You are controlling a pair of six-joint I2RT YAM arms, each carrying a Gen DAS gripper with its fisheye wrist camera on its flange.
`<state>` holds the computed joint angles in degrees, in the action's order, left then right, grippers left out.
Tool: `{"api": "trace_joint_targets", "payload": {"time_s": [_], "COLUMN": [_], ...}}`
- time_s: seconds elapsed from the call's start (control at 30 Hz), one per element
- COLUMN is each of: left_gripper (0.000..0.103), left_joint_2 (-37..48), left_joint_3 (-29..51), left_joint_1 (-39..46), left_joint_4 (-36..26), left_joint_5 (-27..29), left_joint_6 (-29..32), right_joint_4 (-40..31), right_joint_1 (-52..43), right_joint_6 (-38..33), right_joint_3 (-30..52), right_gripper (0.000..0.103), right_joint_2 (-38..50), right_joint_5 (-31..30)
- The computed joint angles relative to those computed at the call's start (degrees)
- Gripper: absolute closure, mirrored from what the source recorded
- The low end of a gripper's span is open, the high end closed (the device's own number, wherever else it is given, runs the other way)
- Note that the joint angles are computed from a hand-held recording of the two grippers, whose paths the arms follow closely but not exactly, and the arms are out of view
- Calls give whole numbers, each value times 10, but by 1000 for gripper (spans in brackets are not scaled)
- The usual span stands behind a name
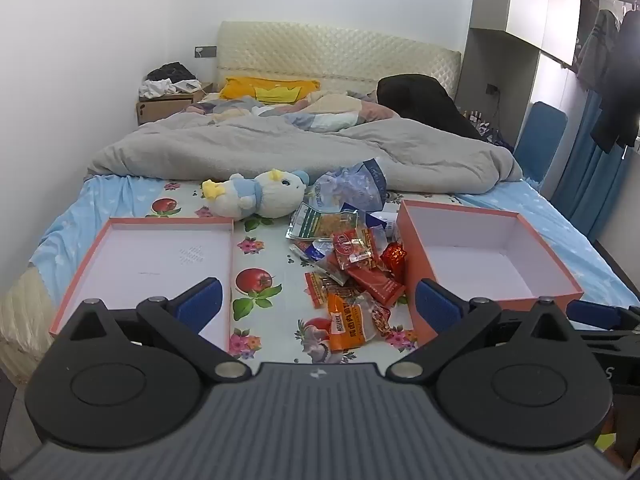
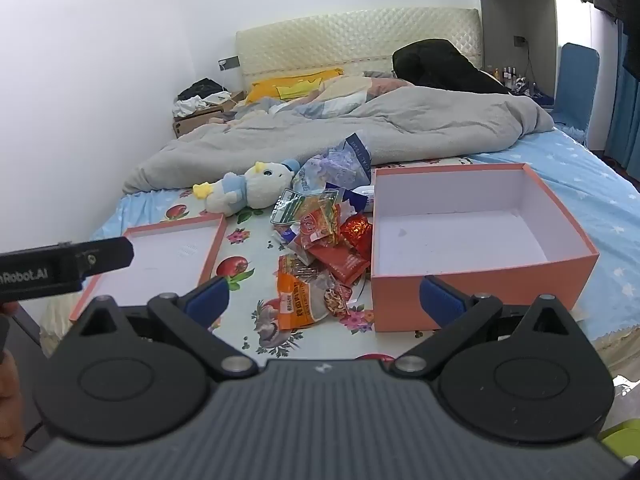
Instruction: Organize snacks
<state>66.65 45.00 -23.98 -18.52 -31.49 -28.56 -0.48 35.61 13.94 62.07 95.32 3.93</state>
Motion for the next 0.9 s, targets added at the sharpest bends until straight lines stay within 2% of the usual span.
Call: {"api": "trace_joint_targets", "payload": {"time_s": [0.07,0.1,0.27,0.33,0.47,0.57,0.77,0.9], "left_gripper": [0,0,0,0,0,0,0,0], "left_joint_2": [4,-7,-1,-11,1,4,21,27], "left_joint_3": [2,-12,-12,-24,-9,-16,-32,-48], "left_joint_1": [1,-3,-9,10,21,27,58,79], "left_joint_4": [-1,19,16,23,10,15,34,53], "left_joint_5": [0,-6,-16,2,12,11,39,52], "left_joint_6": [-2,3,-8,-2,-9,-6,-1,8], "right_joint_4": [-6,-7,-18,-3,-18,-16,-16,9], "right_joint_1": [1,1,-2,-7,-14,3,-1,-3], "right_joint_6": [3,3,-1,-4,-3,3,2,6], "right_joint_3": [2,3,7,1,7,6,5,-13], "right_gripper": [0,0,0,0,0,0,0,0], "right_joint_2": [2,2,4,13,10,16,30,33], "right_joint_5": [-1,-2,-11,-11,-24,-7,-10,-14]}}
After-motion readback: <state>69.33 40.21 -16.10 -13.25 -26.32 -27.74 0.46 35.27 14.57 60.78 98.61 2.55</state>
